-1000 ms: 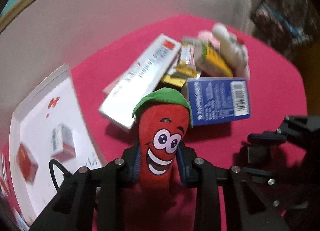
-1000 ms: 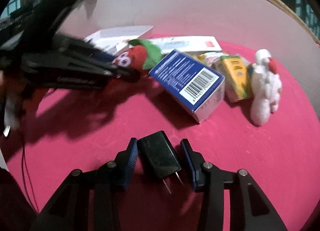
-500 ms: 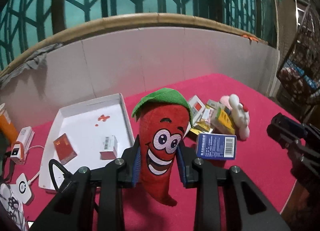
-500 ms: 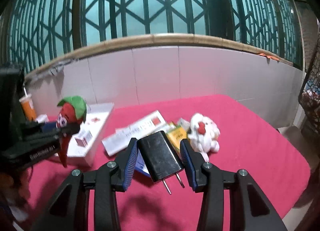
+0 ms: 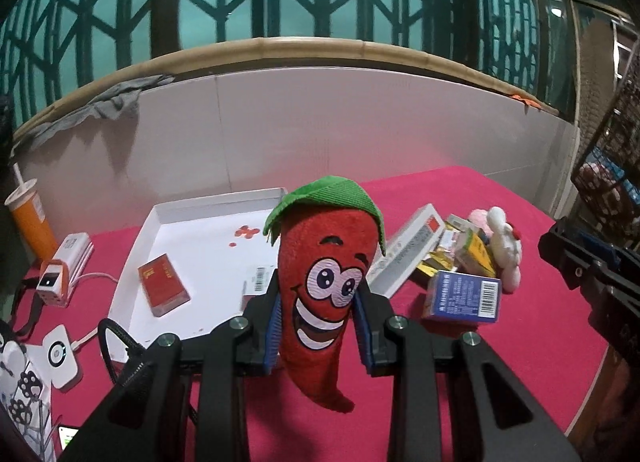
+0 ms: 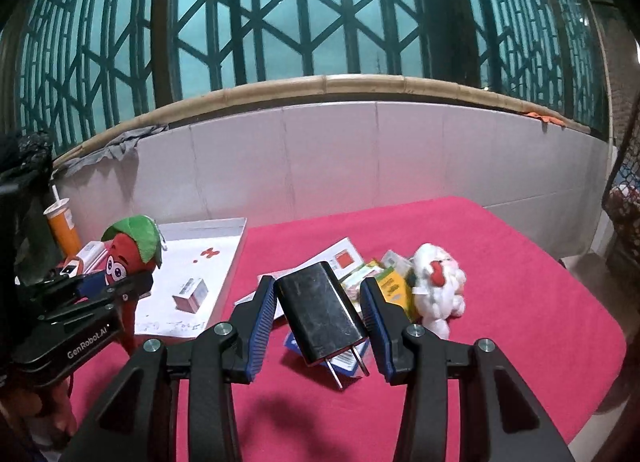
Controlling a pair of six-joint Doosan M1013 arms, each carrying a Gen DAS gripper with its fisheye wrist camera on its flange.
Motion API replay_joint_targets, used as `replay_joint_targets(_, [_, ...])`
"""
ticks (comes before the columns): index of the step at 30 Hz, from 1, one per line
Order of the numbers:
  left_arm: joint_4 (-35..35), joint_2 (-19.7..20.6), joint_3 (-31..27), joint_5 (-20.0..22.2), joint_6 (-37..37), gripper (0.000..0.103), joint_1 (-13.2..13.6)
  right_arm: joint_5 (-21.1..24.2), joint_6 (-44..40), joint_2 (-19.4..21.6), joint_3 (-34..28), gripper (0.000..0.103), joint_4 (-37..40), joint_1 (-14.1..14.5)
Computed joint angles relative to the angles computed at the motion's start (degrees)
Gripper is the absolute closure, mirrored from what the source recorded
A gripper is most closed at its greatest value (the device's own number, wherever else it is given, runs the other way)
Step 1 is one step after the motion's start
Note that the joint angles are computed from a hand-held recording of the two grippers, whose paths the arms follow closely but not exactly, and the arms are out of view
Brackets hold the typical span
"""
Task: Organize objects
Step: 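Lift the chili plush and black plug and carry them over the white tray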
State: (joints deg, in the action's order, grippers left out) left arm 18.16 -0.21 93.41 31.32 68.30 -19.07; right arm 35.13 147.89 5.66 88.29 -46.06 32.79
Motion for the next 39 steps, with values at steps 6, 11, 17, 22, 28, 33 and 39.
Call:
replay_joint_targets(6, [1.1, -0.5, 0.7, -0.5, -2.2, 0.073, 1.1, 0.5, -3.2, 1.8, -2.4, 0.056, 2.3, 1.0])
replay_joint_targets(11, [1.1, -0.8, 1.1, -0.6, -3.0, 0.073, 2.2, 0.5, -5.1, 2.7, -3.8, 0.056, 2.9, 1.8])
replay_joint_targets(17, [1.9, -1.0, 1.5, -0.5, -4.9, 0.073, 3.6, 0.7, -8.9, 4.3, -6.1, 0.056, 6.5, 2.3])
replay_joint_targets(22, [1.8, -1.1, 1.8, -0.3, -5.7, 0.073, 4.8, 1.0, -11.3, 5.4, -7.6, 0.056, 7.7, 2.9])
replay_joint_targets(28, [0.9, -0.9, 1.8, 0.4, -5.2, 0.073, 6.1, 1.6, -14.4, 7.1, -9.8, 0.056, 10.4, 3.4])
replay_joint_targets(33, [0.0, -0.6, 1.7, 0.7, -4.8, 0.073, 7.3, 2.0, -16.5, 8.3, -11.4, 0.056, 11.9, 3.9])
replay_joint_targets(39, [-0.4, 0.1, 1.0, 1.4, -4.6, 0.073, 9.0, 3.0, -19.2, 10.1, -13.8, 0.056, 14.9, 4.0])
